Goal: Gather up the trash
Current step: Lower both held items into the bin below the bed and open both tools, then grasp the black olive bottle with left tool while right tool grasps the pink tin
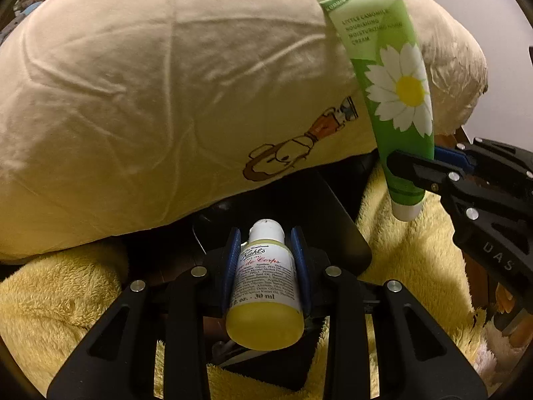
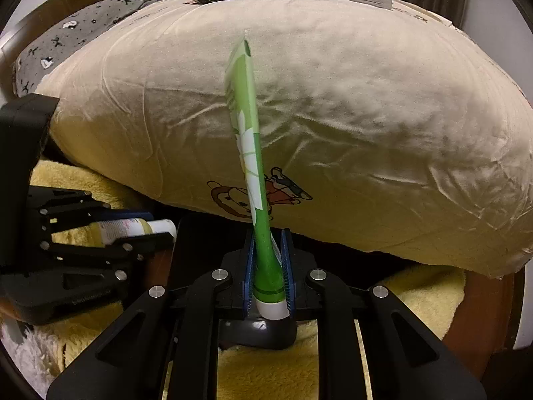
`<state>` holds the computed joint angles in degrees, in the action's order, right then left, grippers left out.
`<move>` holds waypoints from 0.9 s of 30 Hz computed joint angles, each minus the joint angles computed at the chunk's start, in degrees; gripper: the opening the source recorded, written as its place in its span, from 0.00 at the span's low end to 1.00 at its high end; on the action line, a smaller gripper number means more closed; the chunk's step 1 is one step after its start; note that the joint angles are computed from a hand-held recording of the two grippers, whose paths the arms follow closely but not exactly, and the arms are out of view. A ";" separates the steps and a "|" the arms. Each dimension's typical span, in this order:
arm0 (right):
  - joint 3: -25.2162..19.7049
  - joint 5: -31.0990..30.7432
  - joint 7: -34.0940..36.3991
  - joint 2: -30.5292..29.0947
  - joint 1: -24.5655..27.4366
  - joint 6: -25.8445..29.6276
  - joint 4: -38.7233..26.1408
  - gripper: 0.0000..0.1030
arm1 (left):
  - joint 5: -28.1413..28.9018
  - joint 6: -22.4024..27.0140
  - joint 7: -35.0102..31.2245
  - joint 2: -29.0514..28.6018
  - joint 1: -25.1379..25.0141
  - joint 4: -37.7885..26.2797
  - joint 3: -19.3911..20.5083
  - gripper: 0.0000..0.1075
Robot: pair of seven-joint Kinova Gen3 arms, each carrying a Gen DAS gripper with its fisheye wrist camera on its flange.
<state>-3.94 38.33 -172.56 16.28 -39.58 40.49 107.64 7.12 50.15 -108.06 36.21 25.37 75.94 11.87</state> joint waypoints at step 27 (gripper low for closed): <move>-0.80 18.79 -10.73 -4.32 6.96 10.65 -4.75 0.97 | -2.49 -9.01 5.87 -5.44 -2.24 -6.13 -2.70 0.83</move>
